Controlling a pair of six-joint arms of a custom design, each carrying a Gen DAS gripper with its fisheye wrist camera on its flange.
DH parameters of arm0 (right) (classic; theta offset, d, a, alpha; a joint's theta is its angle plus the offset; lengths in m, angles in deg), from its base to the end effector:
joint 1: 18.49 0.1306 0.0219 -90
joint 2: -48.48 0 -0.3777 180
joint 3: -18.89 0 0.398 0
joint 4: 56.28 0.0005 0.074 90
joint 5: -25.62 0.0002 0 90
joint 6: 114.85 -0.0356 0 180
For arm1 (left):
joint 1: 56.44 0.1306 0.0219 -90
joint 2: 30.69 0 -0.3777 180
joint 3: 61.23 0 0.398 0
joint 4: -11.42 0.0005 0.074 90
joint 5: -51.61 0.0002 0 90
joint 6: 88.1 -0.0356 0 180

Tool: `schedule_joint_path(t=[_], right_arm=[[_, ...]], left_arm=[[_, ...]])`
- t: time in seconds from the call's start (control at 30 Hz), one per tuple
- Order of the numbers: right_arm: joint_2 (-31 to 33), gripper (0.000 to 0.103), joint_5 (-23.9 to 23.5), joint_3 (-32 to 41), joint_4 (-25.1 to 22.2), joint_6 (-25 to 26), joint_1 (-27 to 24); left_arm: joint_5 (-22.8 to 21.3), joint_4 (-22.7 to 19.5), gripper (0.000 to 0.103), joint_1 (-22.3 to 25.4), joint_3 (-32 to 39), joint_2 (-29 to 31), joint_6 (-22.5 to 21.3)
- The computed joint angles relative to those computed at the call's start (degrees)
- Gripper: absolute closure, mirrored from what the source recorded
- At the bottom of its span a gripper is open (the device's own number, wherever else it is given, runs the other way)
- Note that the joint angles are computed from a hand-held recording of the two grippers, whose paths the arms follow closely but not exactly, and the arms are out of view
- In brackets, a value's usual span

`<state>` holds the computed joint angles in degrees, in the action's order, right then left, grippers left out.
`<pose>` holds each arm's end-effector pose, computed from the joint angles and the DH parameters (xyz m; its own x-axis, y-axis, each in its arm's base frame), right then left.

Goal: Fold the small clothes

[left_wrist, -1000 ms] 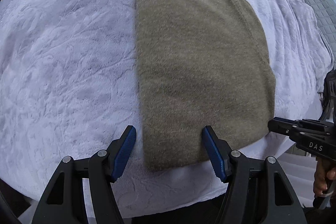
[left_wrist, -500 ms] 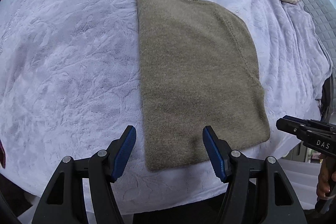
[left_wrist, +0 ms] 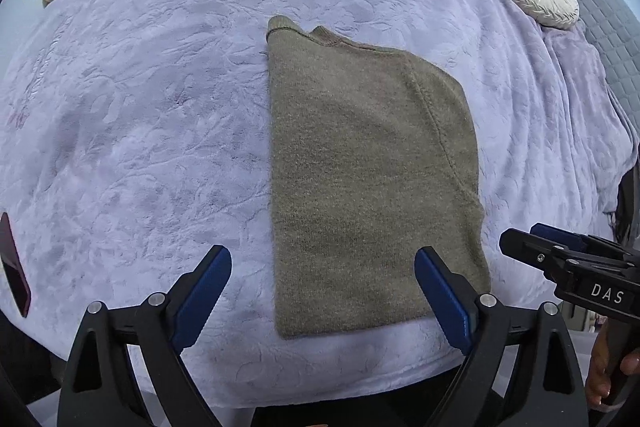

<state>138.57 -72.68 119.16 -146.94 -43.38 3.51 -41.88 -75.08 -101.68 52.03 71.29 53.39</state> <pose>0.3989 0.1662 0.4709 -0.9918 -0.0616 -0.1116 -0.0819 0.9788 0.1875 0.3662 -0.3669 0.4720 -0.9700 -0.1311 -0.2049 -0.0983 0.9817 -0.1630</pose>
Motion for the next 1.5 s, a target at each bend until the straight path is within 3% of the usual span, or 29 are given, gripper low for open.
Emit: schedule_joint_path(t=[0.07, 0.1, 0.33, 0.4, 0.53, 1.5], right_arm=[[0.33, 0.030, 0.66, 0.15, 0.65, -0.92, 0.80], [0.57, 0.024, 0.90, 0.48, 0.67, -1.13, 0.92], [1.62, 0.016, 3.81, 1.97, 0.55, -1.17, 2.21], [1.78, 0.007, 5.00, 2.14, 0.39, -1.36, 2.60], [1.26, 0.006, 8.67, 1.85, 1.45, -1.68, 3.59], [3.10, 0.006, 12.60, 5.59, -0.89, -2.94, 4.89]], left_arm=[[0.29, -0.26, 0.007, 0.16, 0.06, 0.08, 0.24], [0.34, -0.55, 0.000, 0.17, 0.24, 0.24, 0.35], [-1.91, -2.71, 0.000, -0.30, 2.19, 1.19, 0.00], [-2.17, -3.15, 0.000, -0.18, 2.54, 1.38, -0.03], [-3.65, -4.69, 0.000, -0.29, 3.38, 1.96, 0.04], [-8.00, -8.22, 0.000, -0.29, 7.76, 4.00, -0.13]])
